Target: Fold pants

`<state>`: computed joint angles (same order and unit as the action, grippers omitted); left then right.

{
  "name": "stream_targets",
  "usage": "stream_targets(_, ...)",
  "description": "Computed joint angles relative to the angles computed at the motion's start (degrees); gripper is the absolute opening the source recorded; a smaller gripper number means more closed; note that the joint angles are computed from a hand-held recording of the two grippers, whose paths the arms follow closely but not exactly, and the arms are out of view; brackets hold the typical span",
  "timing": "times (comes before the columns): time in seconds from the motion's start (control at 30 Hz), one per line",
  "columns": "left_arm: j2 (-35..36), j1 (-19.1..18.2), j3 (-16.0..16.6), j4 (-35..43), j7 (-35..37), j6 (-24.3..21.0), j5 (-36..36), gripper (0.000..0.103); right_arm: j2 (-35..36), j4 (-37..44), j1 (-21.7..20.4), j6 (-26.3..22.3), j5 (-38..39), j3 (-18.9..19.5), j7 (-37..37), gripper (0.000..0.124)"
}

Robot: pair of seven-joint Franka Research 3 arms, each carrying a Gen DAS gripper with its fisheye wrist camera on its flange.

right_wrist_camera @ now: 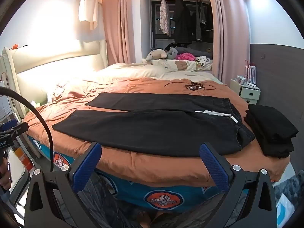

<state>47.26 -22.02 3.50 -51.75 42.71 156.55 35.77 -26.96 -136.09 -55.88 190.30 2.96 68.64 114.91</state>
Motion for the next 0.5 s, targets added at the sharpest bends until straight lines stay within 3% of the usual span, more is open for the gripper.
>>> stream_targets(0.17, 0.6, -1.2, 1.5, 1.3, 1.0, -1.3, 2.0, 0.103, -0.1, 0.0, 0.2, -0.1, -0.4, -0.3, -0.2, 0.103)
stream_targets(0.33, -0.2, -0.9, 0.9, 0.0, -1.7, -0.4, 3.8, 0.103, 0.3, 0.0, 0.4, -0.1, -0.5, -0.2, -0.7, 0.103)
stream_targets(0.37, 0.7, -1.3, 1.7, 1.6, 0.4, -0.8, 0.9, 0.103, 0.7, -0.1, 0.6, -0.1, -0.6, -0.7, -0.8, 0.103)
stream_targets(0.5, -0.9, -0.4, 1.1, -1.6, -2.6, 1.4, 2.4, 0.103, -0.3, 0.1, 0.3, -1.0, -0.3, -0.8, -0.4, 0.103)
